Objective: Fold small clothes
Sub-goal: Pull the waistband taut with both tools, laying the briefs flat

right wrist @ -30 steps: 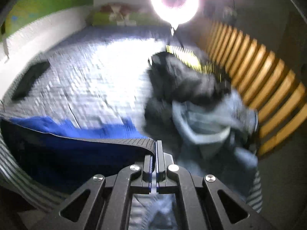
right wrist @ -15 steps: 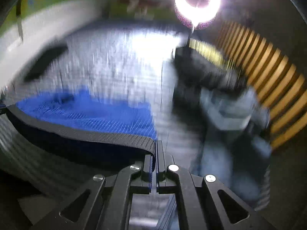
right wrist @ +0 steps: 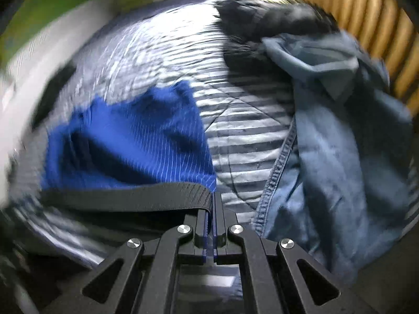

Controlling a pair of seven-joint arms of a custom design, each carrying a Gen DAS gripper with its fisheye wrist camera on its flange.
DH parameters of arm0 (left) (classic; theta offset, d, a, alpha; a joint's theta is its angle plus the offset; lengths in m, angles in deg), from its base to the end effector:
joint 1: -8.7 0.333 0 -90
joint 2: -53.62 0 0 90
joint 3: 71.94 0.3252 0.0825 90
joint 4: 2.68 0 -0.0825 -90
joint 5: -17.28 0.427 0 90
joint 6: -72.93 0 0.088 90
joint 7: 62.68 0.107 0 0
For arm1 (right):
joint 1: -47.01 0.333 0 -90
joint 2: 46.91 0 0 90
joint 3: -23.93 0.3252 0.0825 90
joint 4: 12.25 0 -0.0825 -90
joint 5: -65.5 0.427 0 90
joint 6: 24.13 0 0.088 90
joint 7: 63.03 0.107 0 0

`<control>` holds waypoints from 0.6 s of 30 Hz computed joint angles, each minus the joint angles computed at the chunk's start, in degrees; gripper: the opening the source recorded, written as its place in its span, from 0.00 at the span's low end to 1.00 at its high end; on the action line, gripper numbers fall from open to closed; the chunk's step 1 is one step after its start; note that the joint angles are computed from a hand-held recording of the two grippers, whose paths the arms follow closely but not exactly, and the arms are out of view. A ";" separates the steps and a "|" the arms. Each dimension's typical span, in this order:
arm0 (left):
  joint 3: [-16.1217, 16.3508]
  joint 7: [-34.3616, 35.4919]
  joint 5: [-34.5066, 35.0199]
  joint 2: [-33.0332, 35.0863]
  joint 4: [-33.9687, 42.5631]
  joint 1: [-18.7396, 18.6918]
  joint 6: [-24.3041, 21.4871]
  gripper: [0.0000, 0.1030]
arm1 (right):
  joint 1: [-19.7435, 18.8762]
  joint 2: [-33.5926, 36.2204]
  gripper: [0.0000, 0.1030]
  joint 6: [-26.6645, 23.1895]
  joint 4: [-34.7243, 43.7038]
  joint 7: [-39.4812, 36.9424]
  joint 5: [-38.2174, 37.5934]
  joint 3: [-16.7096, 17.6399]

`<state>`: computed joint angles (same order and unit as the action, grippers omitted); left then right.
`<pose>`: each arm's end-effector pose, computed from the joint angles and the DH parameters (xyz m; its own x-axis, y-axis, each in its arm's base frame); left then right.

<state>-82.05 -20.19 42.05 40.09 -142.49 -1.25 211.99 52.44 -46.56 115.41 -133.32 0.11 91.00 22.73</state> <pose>0.4768 -0.1726 0.3959 0.2054 -0.9682 -0.1429 -0.9161 -0.1388 -0.3762 0.6072 0.0460 0.4314 0.2815 -0.9350 -0.2157 -0.9038 -0.1828 -0.3870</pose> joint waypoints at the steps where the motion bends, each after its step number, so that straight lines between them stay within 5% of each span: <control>1: -0.45 -0.38 1.00 1.28 1.01 0.06 0.12 0.64 | -0.27 0.54 0.02 -0.28 0.64 0.64 1.76 -0.27; 3: -1.35 -1.81 4.44 4.18 3.32 0.37 0.41 0.64 | -0.61 1.34 0.02 0.22 1.32 3.34 2.05 -0.58; 5: -1.83 -3.26 7.49 7.17 6.03 0.48 -0.02 0.53 | -0.29 1.06 0.02 2.11 0.50 3.62 -0.95 -0.32; 7: -0.97 -2.29 4.90 8.96 7.98 0.46 1.58 0.10 | 0.35 -0.12 0.02 4.33 -1.18 2.70 -4.81 0.20; 8: -0.83 -2.41 4.63 9.65 9.27 0.59 0.86 0.03 | 0.60 -0.86 0.02 5.75 -2.12 2.28 -6.50 0.41; 11: -0.22 -1.74 4.91 9.02 10.79 1.19 0.13 0.02 | 1.18 -2.27 0.02 8.13 -3.20 0.86 -8.29 0.92; 18: 3.57 6.18 4.40 1.67 16.32 5.63 -2.77 0.02 | 2.20 -1.09 0.02 3.84 5.16 -4.54 4.24 1.08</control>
